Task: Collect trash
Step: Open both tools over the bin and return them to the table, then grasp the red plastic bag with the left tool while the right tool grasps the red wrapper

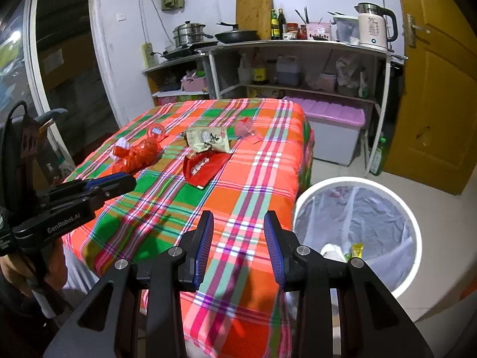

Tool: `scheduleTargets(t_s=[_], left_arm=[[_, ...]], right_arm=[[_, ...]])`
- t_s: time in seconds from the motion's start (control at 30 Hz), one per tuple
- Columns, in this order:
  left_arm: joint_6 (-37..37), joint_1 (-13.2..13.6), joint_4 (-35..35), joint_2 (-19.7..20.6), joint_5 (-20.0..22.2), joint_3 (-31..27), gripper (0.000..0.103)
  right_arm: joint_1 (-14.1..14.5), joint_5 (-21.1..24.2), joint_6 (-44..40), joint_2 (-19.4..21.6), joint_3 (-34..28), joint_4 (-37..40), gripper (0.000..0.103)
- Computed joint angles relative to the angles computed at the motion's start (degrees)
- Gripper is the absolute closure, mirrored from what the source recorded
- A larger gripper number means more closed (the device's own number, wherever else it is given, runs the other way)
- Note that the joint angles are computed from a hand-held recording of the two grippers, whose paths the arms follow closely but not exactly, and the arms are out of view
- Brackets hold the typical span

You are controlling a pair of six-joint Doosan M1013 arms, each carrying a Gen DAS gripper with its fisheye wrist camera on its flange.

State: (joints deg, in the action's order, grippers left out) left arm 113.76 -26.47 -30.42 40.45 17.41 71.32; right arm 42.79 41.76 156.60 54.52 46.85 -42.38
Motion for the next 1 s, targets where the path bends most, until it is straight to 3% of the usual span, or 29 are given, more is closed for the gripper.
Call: scheduleTargets(t_s=[0.23,0.37,0.7,0.8,0.9,1.0], left_arm=[[-10.82,1.38,9.31,0.28,-1.33,0.30,0.086],[-16.07,2.23,13.18,0.59,-2.05,-0.04,0.068],[-30.41,3.73,26.45,2.23,-1.85,-2.54,0.066],[-34.12,4.21,29.41,2.65,-1.98,-3.23,0.059],[-34.18,4.69,29.25,3.19,-1.81,-4.15,0.058],[-29.31,5.14,24.85,4.12,-0.87,-5.60,0.058]], right_arm=[[-0.67,-0.17,-7.21,2.59,-4.51,7.17,0.067],[-1.08,0.36,-11.45,4.53,-8.21,10.92,0.067],[-1.92,4.03,-19.21,9.89,-18.14,18.01,0.063],[-2.03,5.40,-20.74,11.57,-21.39,18.94,0.063],[-2.23,7.46,-22.63,13.93,-26.12,20.39,0.063],[-2.50,11.39,-25.73,18.38,-35.18,22.79,0.063]])
